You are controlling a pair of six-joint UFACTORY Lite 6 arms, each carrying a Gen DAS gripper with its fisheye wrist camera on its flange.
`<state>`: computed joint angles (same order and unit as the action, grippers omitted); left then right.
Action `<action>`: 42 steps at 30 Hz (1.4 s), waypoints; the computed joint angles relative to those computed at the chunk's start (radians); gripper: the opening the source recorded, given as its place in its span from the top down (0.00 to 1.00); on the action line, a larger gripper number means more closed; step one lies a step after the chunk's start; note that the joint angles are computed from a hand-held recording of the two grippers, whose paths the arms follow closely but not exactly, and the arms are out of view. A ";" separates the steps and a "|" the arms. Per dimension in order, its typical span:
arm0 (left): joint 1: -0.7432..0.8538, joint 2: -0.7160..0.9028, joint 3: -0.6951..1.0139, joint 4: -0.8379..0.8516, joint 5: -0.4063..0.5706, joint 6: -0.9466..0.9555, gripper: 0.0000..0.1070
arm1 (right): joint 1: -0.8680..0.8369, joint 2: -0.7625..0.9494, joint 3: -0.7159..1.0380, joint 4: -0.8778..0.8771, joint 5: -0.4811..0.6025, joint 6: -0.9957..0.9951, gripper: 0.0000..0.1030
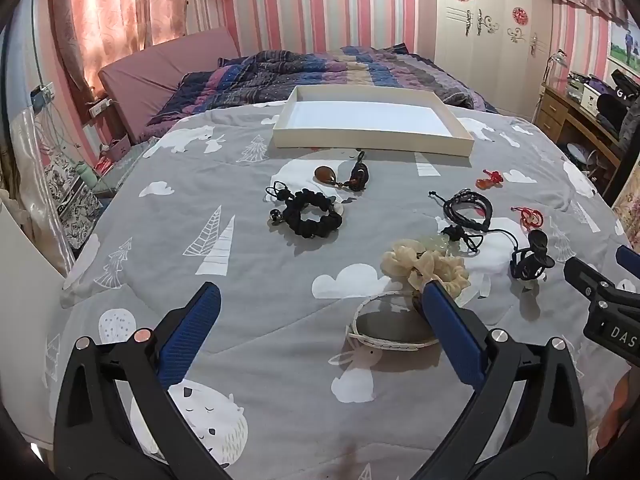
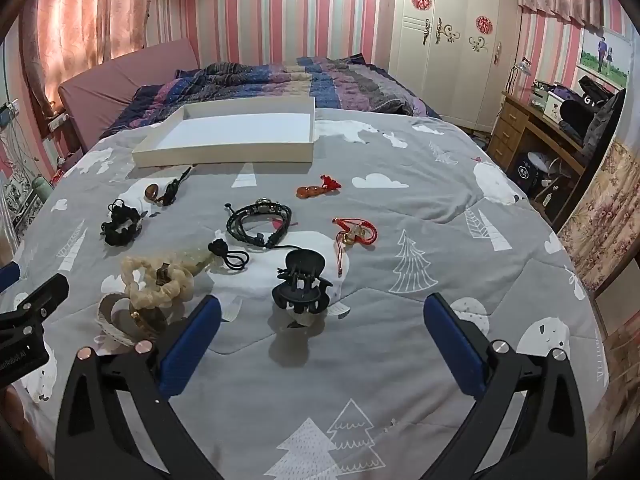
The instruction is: Organize jewelry
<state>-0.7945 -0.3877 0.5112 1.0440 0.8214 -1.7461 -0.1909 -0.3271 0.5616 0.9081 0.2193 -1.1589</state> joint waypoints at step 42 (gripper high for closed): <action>0.107 -0.115 -0.073 -0.050 -0.043 0.127 0.07 | -0.086 0.067 0.058 -0.083 0.071 0.033 0.02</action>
<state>-0.6880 -0.5025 0.4387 0.9941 0.7780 -1.6187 -0.2764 -0.2600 0.6195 0.8252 0.2904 -1.1263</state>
